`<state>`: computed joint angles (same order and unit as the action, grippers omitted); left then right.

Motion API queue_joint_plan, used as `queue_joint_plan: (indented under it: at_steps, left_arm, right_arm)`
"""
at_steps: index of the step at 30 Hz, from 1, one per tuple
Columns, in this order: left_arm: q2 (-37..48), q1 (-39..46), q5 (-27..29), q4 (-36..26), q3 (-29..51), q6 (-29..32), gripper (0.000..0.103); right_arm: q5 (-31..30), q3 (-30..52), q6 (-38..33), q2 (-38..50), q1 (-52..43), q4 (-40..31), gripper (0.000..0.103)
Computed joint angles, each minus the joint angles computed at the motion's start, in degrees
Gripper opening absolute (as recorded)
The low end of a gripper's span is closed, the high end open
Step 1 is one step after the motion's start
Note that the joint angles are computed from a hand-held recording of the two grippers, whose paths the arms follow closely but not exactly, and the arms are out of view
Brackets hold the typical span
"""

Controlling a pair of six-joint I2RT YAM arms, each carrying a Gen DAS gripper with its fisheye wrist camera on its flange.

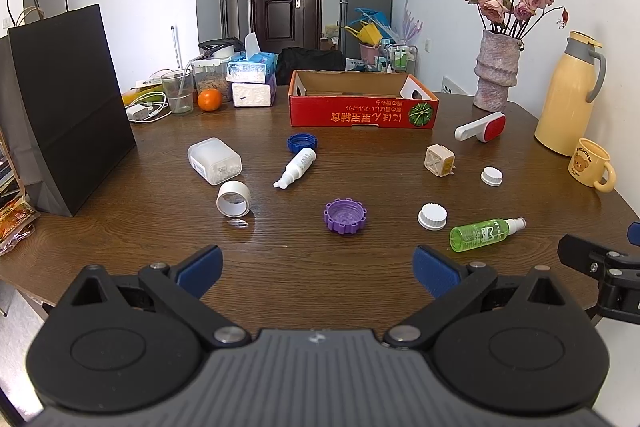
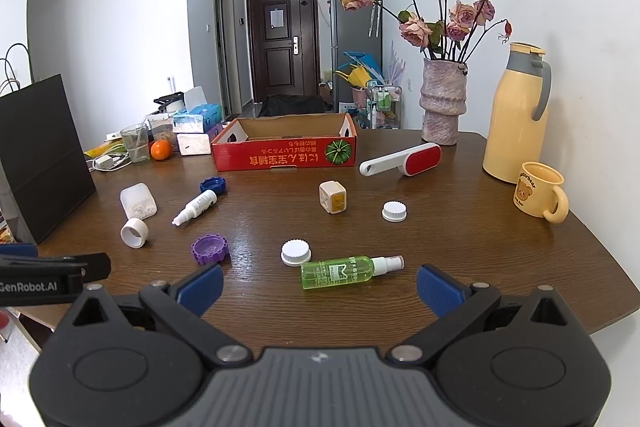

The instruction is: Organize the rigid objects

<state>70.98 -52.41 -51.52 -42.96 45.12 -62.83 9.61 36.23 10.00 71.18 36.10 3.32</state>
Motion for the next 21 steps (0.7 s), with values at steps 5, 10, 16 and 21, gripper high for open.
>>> queue_joint_plan:
  at_steps: [5,10,16,21]
  left_arm:
    - [0.3,0.3,0.3,0.4,0.0,0.1,0.103]
    - [0.2,1.3,0.9,1.8,-0.4,1.4,0.103]
    - [0.4,2.3,1.8,3.7,-1.0,2.8,0.103]
    - [0.0,4.5,3.3,6.4,-1.8,5.4,0.103]
  right_arm:
    - [0.0,-0.4,-0.3,-0.2,0.1,0.5,0.103]
    - [-0.1,-0.4,-0.5,0.8,0.1,1.1,0.103]
    - [-0.6,0.7,-0.8,2.3,-0.5,0.9,0.103]
    - [-0.6,1.8,-0.8,4.2,-0.5,0.8,0.103]
